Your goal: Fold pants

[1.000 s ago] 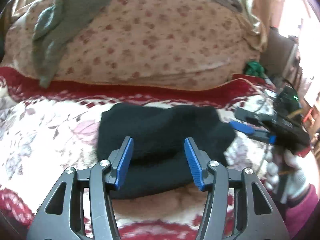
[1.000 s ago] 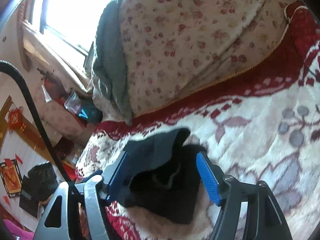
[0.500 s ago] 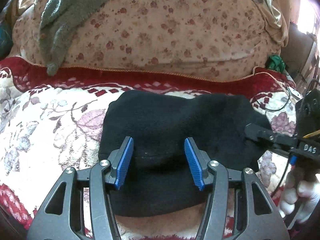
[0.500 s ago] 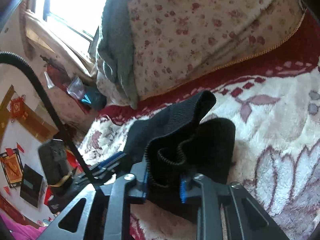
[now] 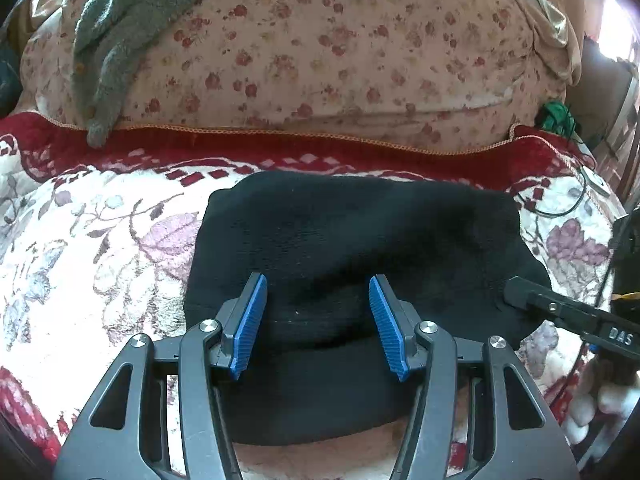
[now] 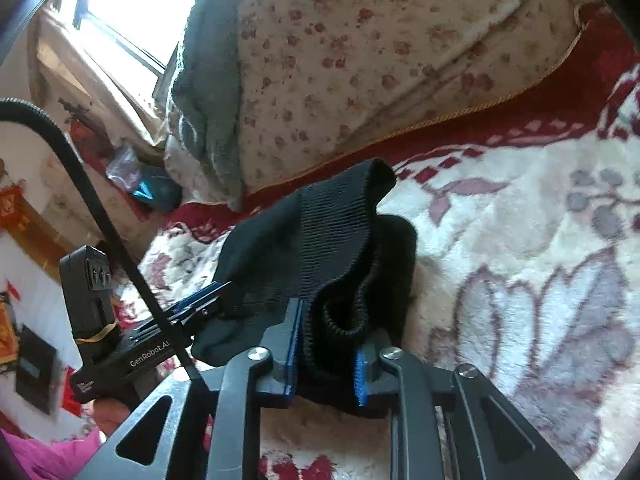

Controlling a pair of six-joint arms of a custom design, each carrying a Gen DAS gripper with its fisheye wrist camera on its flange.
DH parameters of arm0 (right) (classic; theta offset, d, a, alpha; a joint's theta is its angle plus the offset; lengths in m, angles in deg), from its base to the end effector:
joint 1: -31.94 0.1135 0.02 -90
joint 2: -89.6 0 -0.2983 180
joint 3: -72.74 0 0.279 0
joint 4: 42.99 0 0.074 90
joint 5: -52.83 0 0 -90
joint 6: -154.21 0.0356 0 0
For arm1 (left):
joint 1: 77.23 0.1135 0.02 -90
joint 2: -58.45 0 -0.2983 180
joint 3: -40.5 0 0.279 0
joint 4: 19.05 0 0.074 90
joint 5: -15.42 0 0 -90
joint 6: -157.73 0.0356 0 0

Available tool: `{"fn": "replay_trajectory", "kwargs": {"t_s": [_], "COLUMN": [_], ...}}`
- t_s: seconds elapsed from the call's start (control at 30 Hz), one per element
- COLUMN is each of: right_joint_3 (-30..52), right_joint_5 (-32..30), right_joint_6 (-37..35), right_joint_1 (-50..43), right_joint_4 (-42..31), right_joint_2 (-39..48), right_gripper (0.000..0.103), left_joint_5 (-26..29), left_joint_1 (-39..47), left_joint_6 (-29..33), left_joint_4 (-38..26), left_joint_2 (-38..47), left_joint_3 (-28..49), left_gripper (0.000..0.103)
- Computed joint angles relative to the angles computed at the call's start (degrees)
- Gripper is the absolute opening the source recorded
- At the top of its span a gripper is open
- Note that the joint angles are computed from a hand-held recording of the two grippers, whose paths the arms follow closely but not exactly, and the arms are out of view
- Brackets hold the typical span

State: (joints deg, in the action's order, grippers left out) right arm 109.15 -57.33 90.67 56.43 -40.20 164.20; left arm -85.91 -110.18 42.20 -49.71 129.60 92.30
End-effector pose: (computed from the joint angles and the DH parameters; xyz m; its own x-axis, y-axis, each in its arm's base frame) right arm 0.2203 0.1138 0.1664 -0.7592 0.1138 -0.6408 -0.3424 0.7675 0.5419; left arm 0.2193 -0.1338 0.2199 -0.7643 -0.0082 -0.6448 0.1085 0.9840 -0.1412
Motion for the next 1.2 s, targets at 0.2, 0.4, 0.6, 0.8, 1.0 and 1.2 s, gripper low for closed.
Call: {"fn": "replay_trajectory", "kwargs": {"t_s": [0.2,0.4,0.6,0.8,1.0,1.2], "right_joint_3": [2.7,5.0,8.4,10.7,11.3,11.2], "right_joint_5": [14.3,18.6,21.6,22.5,23.4,24.0], "right_joint_6": [-5.3,-5.2,-3.8,-2.3,-1.8,-1.7], "right_joint_1": [5.5,9.3,15.2,19.0,21.1,21.3], "right_joint_4": [-14.1,-17.4,-15.1,-12.6,-12.4,-12.6], "right_joint_2": [-9.8,-15.3,-10.1,-3.7,-1.2,-1.4], "right_gripper": [0.04,0.04,0.041,0.042,0.045,0.046], "left_joint_5": [0.9,-1.1,-3.5,-6.4,-7.4,-7.9], "left_joint_1": [1.1,1.4,1.6,0.9,0.8,0.2], "left_joint_6": [-1.7,-2.7,-3.1,-3.3,-3.9,-4.2], "left_joint_4": [-2.1,-5.3,-8.0,-9.8,-10.5,-10.7], "left_joint_2": [-1.5,-4.5,-7.7,-10.6,-11.5,-11.7], "left_joint_3": [0.3,0.3,0.2,-0.5,-1.0,-1.2], "left_gripper": [0.053,0.053,0.053,0.053,0.053,0.053]}}
